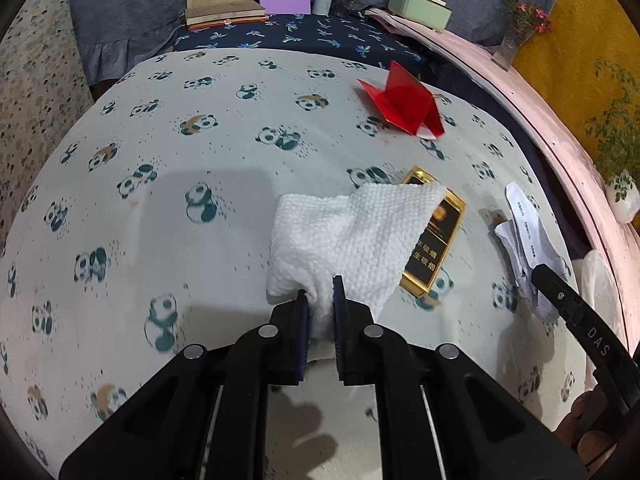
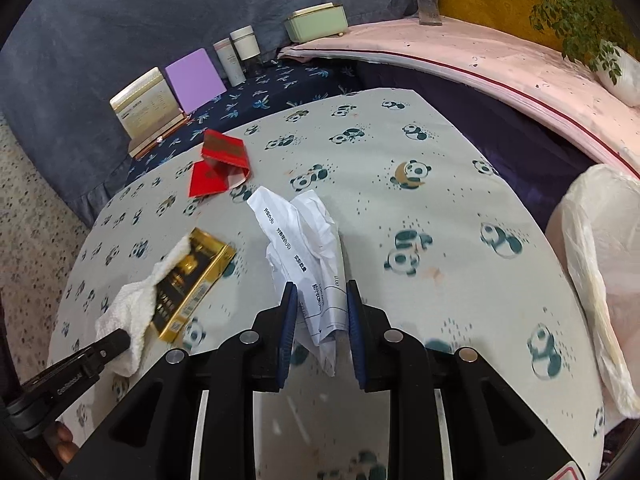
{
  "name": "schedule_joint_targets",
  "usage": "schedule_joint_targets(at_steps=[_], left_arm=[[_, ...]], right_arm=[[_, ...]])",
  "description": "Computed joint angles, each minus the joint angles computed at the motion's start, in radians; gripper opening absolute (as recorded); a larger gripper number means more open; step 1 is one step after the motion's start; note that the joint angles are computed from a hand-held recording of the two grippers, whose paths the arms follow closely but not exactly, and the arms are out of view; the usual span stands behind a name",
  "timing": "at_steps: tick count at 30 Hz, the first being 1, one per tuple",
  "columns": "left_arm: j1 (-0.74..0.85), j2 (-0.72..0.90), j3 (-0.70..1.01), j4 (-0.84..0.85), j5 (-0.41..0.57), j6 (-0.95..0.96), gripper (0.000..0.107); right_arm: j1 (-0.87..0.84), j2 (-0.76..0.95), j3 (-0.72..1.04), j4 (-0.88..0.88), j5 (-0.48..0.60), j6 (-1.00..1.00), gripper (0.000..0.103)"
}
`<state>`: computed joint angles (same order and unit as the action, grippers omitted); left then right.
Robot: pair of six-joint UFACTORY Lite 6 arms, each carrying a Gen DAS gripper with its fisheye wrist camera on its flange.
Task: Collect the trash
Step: 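Grasp the white textured towel with the left gripper while the right grasps the white paper receipt, then carry the white towel and paper receipt over the white bin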
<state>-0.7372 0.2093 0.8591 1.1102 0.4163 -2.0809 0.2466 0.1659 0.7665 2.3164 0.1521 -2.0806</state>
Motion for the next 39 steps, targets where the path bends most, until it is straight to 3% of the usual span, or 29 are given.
schedule_joint_targets(at_steps=[7,18,25,39], left_arm=[[-0.129,-0.040,0.014,-0.057,0.092,-0.006,0.010],[-0.267,-0.036,0.137,-0.109,0.229,0.045,0.009],[-0.324,0.016,0.263,-0.130,0.285,0.110,0.009],[-0.390,0.297,0.706,-0.210,0.357,0.338,0.009]], right_arm=[[-0.011,-0.196,-0.160,-0.119,0.002,0.111,0.022],[-0.116,-0.446,-0.295,-0.646,0.041,0.590,0.023],[-0.213,-0.548,-0.328,-0.861,0.105,0.770,0.023],[-0.574,-0.627,-0.351,-1.004,0.313,0.750,0.023]])
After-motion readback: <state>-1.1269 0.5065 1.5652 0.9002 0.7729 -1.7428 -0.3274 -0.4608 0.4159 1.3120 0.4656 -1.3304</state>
